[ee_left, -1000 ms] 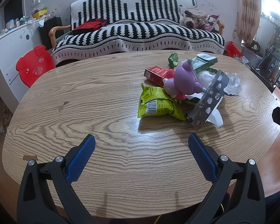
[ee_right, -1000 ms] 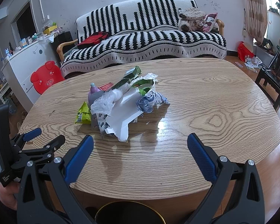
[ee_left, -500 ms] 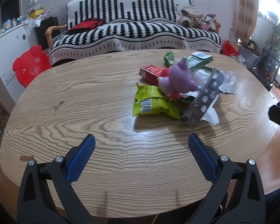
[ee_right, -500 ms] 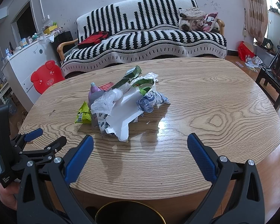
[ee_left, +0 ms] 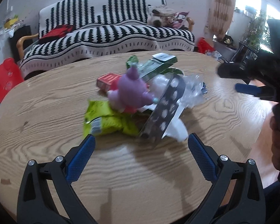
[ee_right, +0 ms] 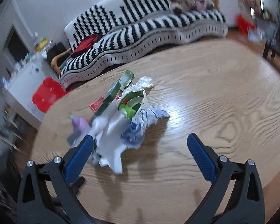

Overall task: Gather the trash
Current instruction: 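Grasp the metal strip with the left tool while the right tool grasps the blue-white wrapper, then carry the metal strip and wrapper over the black bin with both tools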

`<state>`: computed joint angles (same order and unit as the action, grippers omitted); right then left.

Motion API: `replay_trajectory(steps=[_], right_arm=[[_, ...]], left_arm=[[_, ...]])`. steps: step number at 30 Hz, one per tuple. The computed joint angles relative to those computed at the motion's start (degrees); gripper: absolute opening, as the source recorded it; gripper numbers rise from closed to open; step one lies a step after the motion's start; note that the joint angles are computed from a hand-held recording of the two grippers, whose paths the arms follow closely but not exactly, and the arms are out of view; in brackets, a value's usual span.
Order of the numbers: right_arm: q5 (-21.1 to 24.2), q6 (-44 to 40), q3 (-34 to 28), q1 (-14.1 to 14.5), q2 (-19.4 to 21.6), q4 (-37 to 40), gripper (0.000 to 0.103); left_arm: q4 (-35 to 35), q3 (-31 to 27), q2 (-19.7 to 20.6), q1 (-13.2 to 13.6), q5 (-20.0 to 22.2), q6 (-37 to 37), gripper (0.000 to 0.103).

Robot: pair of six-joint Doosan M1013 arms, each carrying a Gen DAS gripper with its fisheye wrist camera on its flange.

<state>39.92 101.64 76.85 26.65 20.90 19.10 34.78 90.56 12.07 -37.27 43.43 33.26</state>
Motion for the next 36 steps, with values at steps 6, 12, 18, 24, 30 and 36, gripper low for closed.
replay_trajectory(steps=[6, 12, 18, 24, 30, 36], right_arm=[[4.30, 0.93, -3.94, -1.47, 4.07, 7.23, 0.095], [5.43, 3.50, -5.46, -1.69, 5.86, 7.82, 0.085], [6.95, 2.32, -5.32, -1.54, 6.05, 9.46, 0.034], [3.15, 1.00, -2.86, -1.46, 3.58, 8.74, 0.027], [-2.02, -4.23, 0.48, -1.42, 0.42, 11.50, 0.027], [-3.19, -6.32, 2.26, -0.64, -1.78, 8.60, 0.027]], left_arm=[[-2.05, -2.24, 2.32, 0.63, 0.52, 1.98, 0.077], [-3.90, -2.96, 3.00, 0.95, 0.76, 3.59, 0.061], [-4.87, -2.79, 2.73, 0.93, 0.34, 4.76, 0.032], [-5.56, -1.36, 1.21, 1.21, -1.37, 2.81, 0.022], [-2.05, 0.32, -1.19, 0.92, -2.15, -1.24, 0.022], [1.20, 1.57, -2.80, 0.42, 0.60, -5.12, 0.022]])
